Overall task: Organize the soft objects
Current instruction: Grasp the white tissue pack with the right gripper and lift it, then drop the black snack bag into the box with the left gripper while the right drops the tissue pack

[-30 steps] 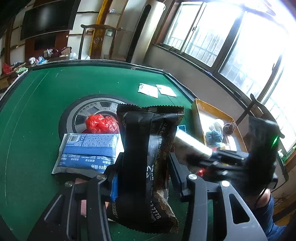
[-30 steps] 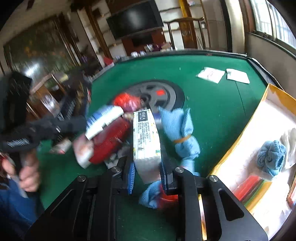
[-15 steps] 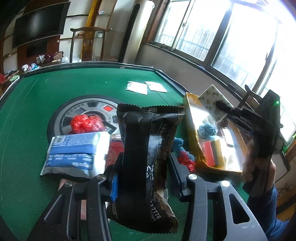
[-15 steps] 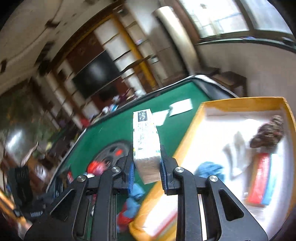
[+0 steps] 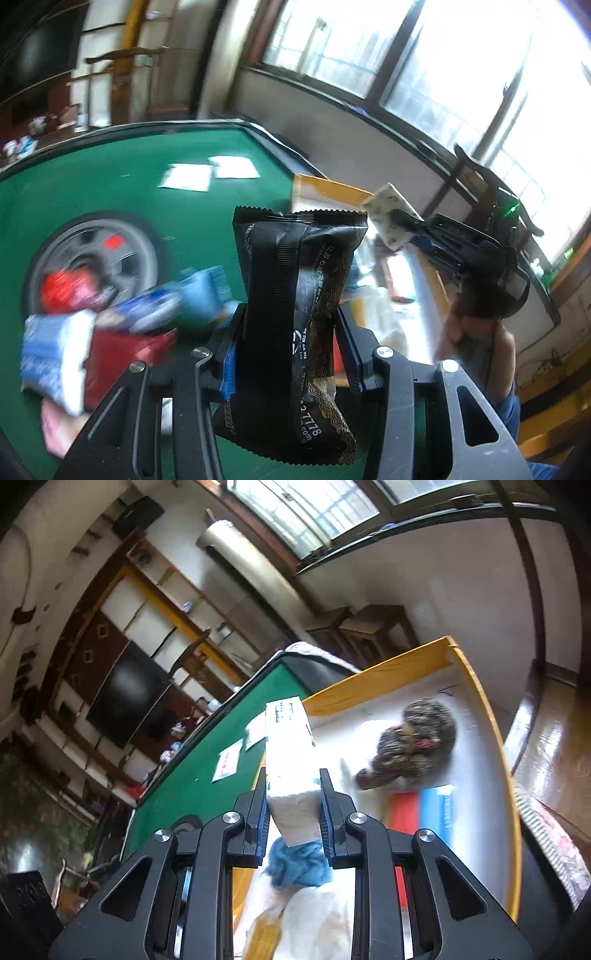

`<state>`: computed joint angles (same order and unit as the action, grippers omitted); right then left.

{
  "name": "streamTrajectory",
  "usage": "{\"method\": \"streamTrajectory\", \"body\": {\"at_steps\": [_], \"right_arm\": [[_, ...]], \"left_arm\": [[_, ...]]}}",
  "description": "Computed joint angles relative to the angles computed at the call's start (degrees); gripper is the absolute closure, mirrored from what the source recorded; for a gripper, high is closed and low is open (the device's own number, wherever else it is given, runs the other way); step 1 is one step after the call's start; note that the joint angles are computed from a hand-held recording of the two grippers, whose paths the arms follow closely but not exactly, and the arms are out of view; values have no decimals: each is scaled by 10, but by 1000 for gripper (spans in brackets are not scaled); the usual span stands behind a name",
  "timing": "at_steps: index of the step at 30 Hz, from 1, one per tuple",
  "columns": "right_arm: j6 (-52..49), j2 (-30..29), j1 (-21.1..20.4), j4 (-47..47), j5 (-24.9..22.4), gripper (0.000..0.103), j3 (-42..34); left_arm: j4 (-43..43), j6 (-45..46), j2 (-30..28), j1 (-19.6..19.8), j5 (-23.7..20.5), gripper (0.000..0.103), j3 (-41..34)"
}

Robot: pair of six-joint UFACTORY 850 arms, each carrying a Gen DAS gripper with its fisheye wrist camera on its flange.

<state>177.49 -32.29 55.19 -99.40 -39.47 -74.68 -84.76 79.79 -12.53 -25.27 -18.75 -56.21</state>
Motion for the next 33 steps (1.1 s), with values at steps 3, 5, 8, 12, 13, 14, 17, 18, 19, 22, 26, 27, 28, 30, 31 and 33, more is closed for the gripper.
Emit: {"method": "streamTrajectory", "body": {"at_steps": [3, 5, 8, 12, 13, 14, 17, 18, 19, 22, 26, 27, 28, 30, 31, 33], "right_arm": [[-22, 1, 0, 33, -1, 81, -2], [-31, 0, -1, 46, 2, 81, -4], [-31, 0, -6, 53, 11, 81, -4], [-26, -2, -16, 45, 33, 81, -4], [-30, -3, -17, 48, 36, 81, -6], [-28, -4, -18, 46, 38, 81, -6], [-30, -6, -21, 49, 43, 81, -7], [-26, -5, -22, 48, 46, 81, -6], [-19, -5, -24, 44, 50, 81, -4], [-21, -8, -24, 57, 54, 81, -3], [-36, -10, -28, 69, 67, 78, -4], [-73, -12, -29, 99, 69, 77, -13], [-106, -14, -29, 127, 69, 77, -20], [-135, -16, -28, 152, 66, 72, -27], [-134, -15, -28, 152, 63, 69, -26], [-122, -11, -24, 143, 49, 59, -21]], "left_arm": [[109, -108, -45, -21, -13, 57, -57], [185, -186, -78, -35, -15, 57, -100], [289, -294, -135, -51, -39, 57, -177], [430, -444, -192, -70, -28, 57, -249], [453, -469, -207, -72, -35, 57, -266], [466, -484, -217, -72, -42, 57, -280], [481, -520, -254, -68, -71, 57, -323], [486, -531, -262, -69, -75, 57, -332], [491, -539, -266, -71, -75, 57, -337], [487, -547, -282, -73, -82, 56, -357], [478, -539, -284, -75, -84, 55, -357], [484, -546, -284, -75, -90, 54, -358], [484, -547, -287, -74, -96, 54, -362], [477, -541, -285, -72, -99, 54, -361], [474, -537, -280, -71, -95, 54, -356], [465, -529, -276, -71, -93, 54, -352]]}}
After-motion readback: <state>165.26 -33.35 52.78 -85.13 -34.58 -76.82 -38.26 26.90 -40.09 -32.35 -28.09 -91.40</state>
